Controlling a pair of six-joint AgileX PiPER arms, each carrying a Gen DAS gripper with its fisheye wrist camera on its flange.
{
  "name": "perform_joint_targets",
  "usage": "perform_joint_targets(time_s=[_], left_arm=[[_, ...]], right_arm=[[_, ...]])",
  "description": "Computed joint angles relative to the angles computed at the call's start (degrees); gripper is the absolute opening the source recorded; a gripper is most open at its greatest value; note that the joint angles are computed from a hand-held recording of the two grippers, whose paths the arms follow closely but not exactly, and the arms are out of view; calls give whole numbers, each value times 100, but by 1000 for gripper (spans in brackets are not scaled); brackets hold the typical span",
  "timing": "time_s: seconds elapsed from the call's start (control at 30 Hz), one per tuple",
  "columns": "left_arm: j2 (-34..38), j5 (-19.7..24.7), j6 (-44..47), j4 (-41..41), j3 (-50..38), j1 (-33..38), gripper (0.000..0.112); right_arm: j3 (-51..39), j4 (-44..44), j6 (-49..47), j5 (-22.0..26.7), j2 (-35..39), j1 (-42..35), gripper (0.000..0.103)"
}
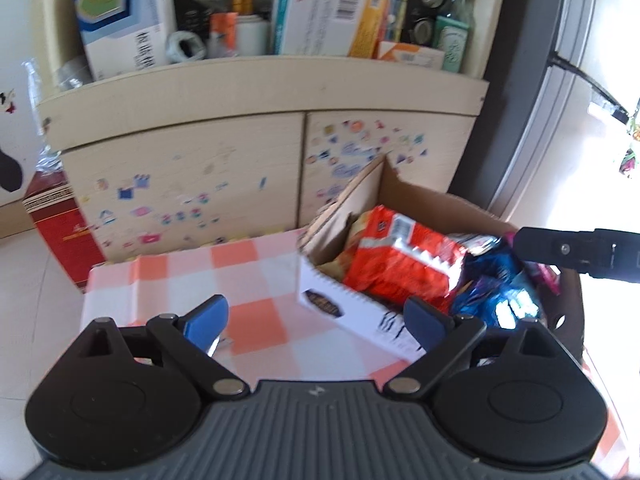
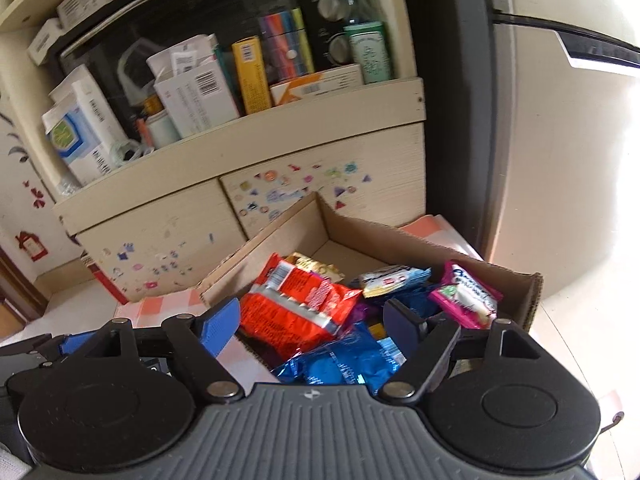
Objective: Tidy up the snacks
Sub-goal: 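Move the left gripper to the silver foil packet while the right gripper reaches the yellow packet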
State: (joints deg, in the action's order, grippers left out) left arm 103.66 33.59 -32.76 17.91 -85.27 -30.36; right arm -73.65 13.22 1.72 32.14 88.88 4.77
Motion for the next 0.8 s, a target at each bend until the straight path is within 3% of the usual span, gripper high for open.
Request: perform_joint_targets(time_s=[0.57,0.8], left_arm=[[-58,466,-327,494,371,698,94],[161,587,-15,474,431,912,94]], right_arm=[[357,881,-1421,245,104,616,85],[516,1190,-1881,559,289,1009,85]])
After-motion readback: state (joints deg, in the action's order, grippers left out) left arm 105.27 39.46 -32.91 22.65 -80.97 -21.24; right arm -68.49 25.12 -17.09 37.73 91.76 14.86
